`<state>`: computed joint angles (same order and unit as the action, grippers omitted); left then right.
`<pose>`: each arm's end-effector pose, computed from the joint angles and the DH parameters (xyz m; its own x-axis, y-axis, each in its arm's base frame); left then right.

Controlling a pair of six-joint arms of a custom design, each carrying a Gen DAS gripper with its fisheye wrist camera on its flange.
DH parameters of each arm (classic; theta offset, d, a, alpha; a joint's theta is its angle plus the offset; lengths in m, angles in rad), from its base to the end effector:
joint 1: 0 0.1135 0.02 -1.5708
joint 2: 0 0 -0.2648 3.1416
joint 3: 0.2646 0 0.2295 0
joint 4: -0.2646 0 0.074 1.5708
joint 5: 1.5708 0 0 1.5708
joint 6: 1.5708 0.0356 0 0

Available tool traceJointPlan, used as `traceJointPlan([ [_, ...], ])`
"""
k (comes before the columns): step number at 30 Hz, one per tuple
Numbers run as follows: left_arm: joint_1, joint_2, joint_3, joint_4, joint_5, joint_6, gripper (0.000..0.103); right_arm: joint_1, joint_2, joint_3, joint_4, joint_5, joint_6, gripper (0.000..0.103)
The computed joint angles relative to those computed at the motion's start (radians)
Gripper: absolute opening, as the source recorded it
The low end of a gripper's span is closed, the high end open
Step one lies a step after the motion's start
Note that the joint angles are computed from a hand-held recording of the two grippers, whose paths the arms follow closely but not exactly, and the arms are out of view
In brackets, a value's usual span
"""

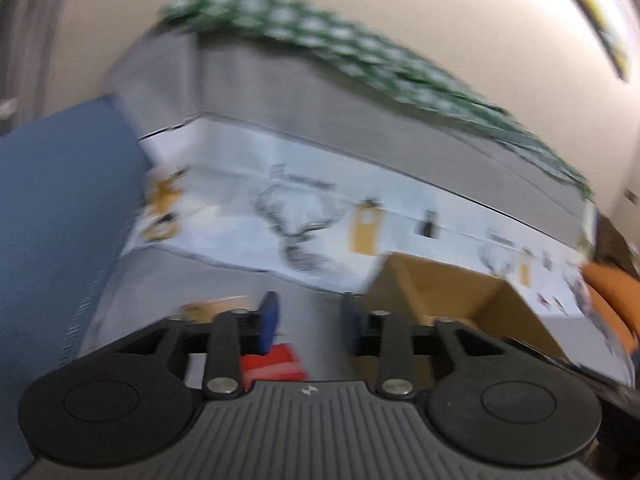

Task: Organize snacks
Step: 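Move both open tools back from the box toward the cracker bag and red snack, then grasp the clear cracker bag with the left tool while the right tool grasps the red-wrapped snack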

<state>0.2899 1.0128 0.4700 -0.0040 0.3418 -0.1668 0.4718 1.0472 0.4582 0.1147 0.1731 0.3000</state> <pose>0.1877 0.0435 0.2192 -0.4922 -0.3100 -0.8134 -0.0777 0.9463 -0.3137 0.1829 0.0864 0.2199 -0.4806 0.0816 -0.8731 -0.1771 0.9661 0.1878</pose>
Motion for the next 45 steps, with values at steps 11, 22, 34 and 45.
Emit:
traceJointPlan([
  [11, 0.233, 0.356, 0.196, -0.062, 0.107, 0.035, 0.01, 0.268, 0.208, 0.022, 0.172, 0.021, -0.052, 0.012],
  [22, 0.193, 0.435, 0.228, -0.011, 0.055, -0.009, 0.011, 0.249, 0.571, 0.171, 0.211, -0.035, 0.146, 0.021],
  [34, 0.203, 0.451, 0.24, 0.004, 0.048, -0.046, 0.012, 0.222, 0.958, 0.477, 0.182, -0.022, 0.284, 0.069],
  [45, 0.171, 0.542, 0.293, 0.031, 0.029, -0.052, 0.016, 0.26, 1.096, 0.648, 0.104, 0.114, 0.146, 0.07],
])
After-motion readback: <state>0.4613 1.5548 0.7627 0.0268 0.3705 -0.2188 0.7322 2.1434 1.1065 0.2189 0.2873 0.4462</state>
